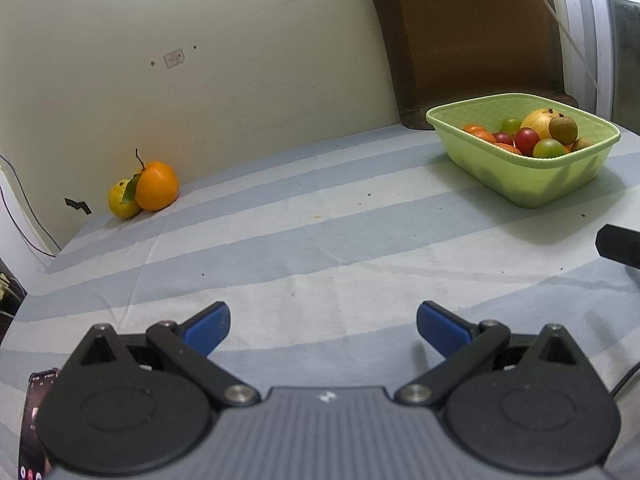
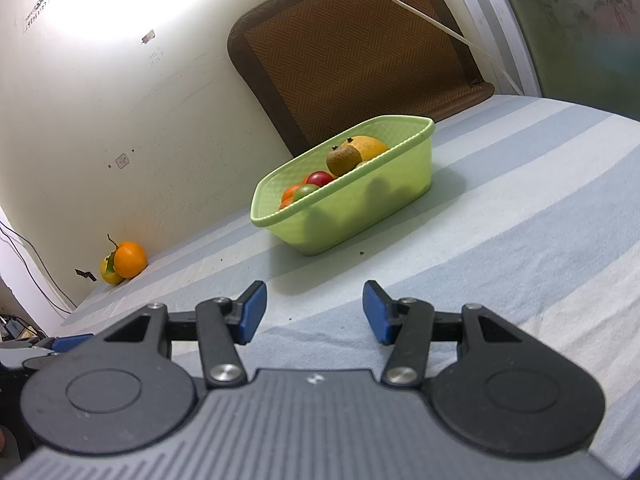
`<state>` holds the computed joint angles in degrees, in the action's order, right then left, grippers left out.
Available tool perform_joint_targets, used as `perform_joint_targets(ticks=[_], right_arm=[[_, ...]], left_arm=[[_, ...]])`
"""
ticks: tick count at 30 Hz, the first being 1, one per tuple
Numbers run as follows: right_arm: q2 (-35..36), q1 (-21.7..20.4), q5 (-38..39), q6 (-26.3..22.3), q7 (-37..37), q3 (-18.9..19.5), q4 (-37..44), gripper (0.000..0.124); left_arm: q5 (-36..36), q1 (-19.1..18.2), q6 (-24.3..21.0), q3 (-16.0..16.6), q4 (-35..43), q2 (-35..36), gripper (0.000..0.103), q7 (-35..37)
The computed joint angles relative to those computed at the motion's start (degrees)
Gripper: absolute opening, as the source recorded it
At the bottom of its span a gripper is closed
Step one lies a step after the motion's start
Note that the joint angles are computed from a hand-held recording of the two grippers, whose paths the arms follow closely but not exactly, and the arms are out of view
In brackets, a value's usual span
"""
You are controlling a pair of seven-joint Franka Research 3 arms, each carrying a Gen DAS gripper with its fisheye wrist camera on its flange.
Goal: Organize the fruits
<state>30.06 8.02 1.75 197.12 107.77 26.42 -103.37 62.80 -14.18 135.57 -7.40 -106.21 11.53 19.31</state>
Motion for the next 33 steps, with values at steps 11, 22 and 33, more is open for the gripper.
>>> perform_joint_targets(ticks=[11,22,33], right_arm=[[-0.2,0.4,0.3,0.1,0.2,-0.4,-0.1,0.056],[0.3,-1.2,-1.2,0.1,0.6,1.2,0.0,0.059],[0.6,-1.8,-2.3,0.2,0.7,1.7,0.2,0.061]], left_arm=[[-0.1,0.0,-0.2,0.1,0.0,0.1,0.103,-0.2],[-0.2,0.1,0.1,0.1,0.0,0.1,0.103,0.0],[-0.5,0.6,1.2,0.1,-0.7,-0.4,0.103,0.0]])
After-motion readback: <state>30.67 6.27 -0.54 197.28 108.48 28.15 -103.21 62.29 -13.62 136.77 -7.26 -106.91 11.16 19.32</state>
